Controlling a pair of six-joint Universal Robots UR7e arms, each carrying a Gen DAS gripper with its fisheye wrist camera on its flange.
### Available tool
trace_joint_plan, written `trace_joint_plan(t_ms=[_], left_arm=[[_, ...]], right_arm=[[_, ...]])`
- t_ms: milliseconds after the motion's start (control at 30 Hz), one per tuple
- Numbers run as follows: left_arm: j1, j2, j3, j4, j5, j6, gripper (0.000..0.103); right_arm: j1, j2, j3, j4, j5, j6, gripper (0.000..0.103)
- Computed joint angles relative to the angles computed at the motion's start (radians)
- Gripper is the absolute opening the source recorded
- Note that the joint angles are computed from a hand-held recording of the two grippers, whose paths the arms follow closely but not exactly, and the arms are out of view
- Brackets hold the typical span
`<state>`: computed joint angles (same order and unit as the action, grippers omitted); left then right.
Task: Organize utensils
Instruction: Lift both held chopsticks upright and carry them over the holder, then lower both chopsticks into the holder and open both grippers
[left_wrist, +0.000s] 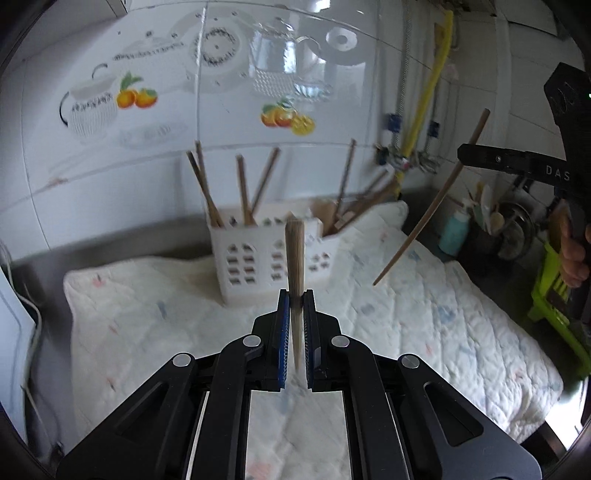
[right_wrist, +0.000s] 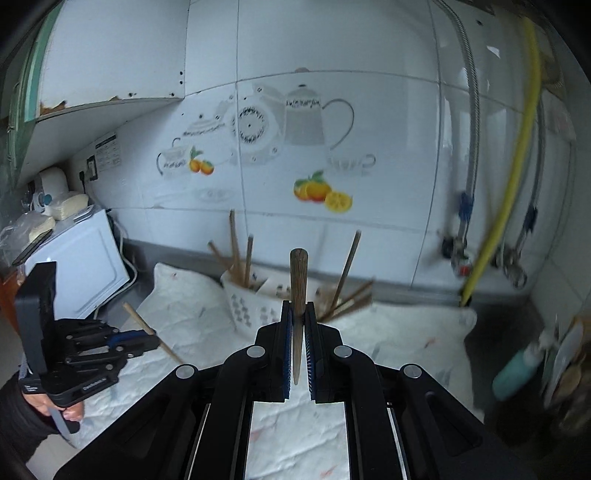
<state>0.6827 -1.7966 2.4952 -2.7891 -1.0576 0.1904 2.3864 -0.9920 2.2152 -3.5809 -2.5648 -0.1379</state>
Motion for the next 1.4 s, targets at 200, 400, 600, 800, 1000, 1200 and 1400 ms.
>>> trace_joint_plan(t_ms=[200,400,600,800,1000,1200,1400], left_arm=[[0.006,0.078,-0.100,-0.057,0.048,0.067,0.005],[-0.003,0.182,-0.219,-0.175,0.088,0.150,0.005],[-0.001,0.279,-0.316,-0.268,0.096,0.216,0.005],[0.055,0.356,-0.356,-0.290,0.055,0.201,0.005],[0.114,0.394,-0.365,-0.267,0.015,0.170,0.006],[0.129,0.402,-0.365,-0.248,0.020,0.145,0.011],[0.106,0.376,-0.335,-0.283,0.028,0.159,0.047]], right_arm=[[-0.034,0.024,-0.095,-0.016,0.015,-0.116,0.007],[-0.077,0.054,-0.170,-0.015,0.038,-0.170,0.007],[-0.122,0.077,-0.215,-0.020,0.064,-0.197,0.006],[-0.165,0.096,-0.228,-0.016,0.101,-0.188,0.007],[-0.198,0.115,-0.220,0.011,0.115,-0.163,0.007],[-0.218,0.132,-0.207,0.020,0.118,-0.144,0.013],[-0.207,0.133,-0.196,-0.002,0.096,-0.146,0.027]])
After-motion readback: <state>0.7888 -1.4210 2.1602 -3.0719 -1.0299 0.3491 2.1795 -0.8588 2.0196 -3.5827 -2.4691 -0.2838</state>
